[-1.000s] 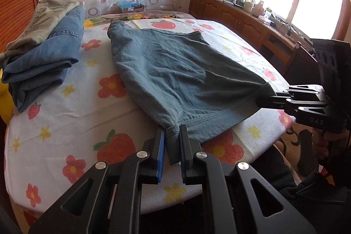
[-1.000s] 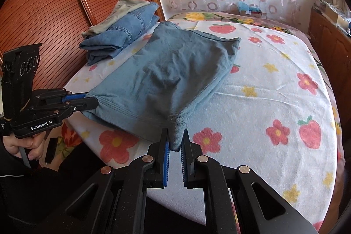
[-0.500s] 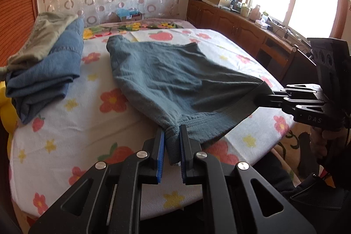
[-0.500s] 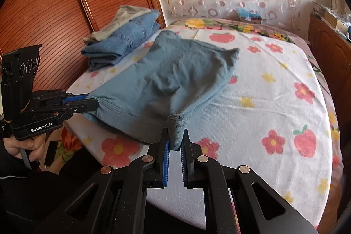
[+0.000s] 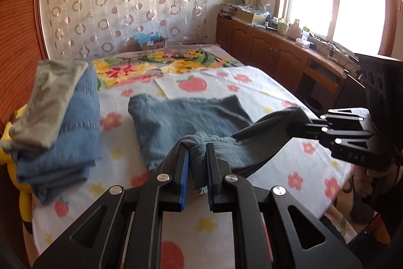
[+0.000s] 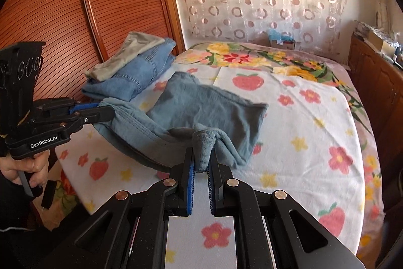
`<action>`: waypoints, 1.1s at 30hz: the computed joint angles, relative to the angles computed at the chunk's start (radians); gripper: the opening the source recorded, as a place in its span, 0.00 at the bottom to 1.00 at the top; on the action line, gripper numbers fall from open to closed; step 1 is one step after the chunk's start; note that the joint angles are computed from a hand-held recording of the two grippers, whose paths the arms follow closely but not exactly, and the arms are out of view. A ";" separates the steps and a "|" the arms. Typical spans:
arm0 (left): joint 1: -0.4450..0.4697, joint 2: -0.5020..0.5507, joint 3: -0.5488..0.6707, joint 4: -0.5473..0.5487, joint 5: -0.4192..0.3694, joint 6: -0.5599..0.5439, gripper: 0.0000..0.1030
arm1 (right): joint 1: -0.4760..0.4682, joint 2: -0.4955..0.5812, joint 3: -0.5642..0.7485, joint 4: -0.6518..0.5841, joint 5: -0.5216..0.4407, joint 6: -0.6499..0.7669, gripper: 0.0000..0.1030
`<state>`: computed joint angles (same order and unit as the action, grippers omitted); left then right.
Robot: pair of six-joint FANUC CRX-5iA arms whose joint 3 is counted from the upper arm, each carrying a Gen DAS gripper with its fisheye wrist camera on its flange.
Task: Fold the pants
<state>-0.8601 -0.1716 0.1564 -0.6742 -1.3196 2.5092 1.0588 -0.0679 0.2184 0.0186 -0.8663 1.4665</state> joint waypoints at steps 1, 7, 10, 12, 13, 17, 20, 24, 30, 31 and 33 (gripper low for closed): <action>0.009 0.006 0.012 -0.005 -0.001 -0.013 0.13 | 0.002 0.011 0.012 0.011 0.002 -0.004 0.09; 0.091 0.022 0.020 0.021 0.025 -0.049 0.13 | -0.001 0.086 0.078 0.053 0.021 -0.019 0.09; 0.146 0.032 0.015 0.050 0.044 -0.076 0.13 | -0.012 0.133 0.119 0.049 0.016 -0.021 0.09; 0.185 0.036 0.008 0.073 0.059 -0.090 0.13 | -0.022 0.171 0.157 0.038 0.002 -0.024 0.09; 0.196 0.039 0.006 0.083 0.063 -0.093 0.13 | -0.027 0.188 0.174 0.033 -0.005 -0.027 0.09; 0.238 0.056 -0.003 0.119 0.076 -0.120 0.13 | -0.047 0.254 0.261 -0.005 -0.055 -0.018 0.09; 0.252 0.056 -0.018 0.139 0.089 -0.116 0.13 | -0.055 0.281 0.289 -0.016 -0.072 -0.022 0.09; 0.251 0.042 -0.038 0.146 0.097 -0.100 0.28 | -0.063 0.282 0.291 -0.016 -0.069 -0.029 0.19; 0.211 0.025 -0.046 0.100 0.075 -0.074 0.54 | -0.072 0.219 0.210 -0.010 -0.027 -0.024 0.33; 0.206 0.018 -0.055 0.100 0.080 -0.071 0.62 | -0.070 0.206 0.189 0.002 -0.022 -0.027 0.33; 0.202 0.001 -0.083 0.113 0.100 -0.062 0.78 | -0.075 0.190 0.166 -0.015 -0.027 -0.007 0.33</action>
<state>-0.6580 -0.1710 0.0737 -0.5614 -1.2193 2.4470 0.9842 0.1216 0.3841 0.0031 -0.8936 1.4593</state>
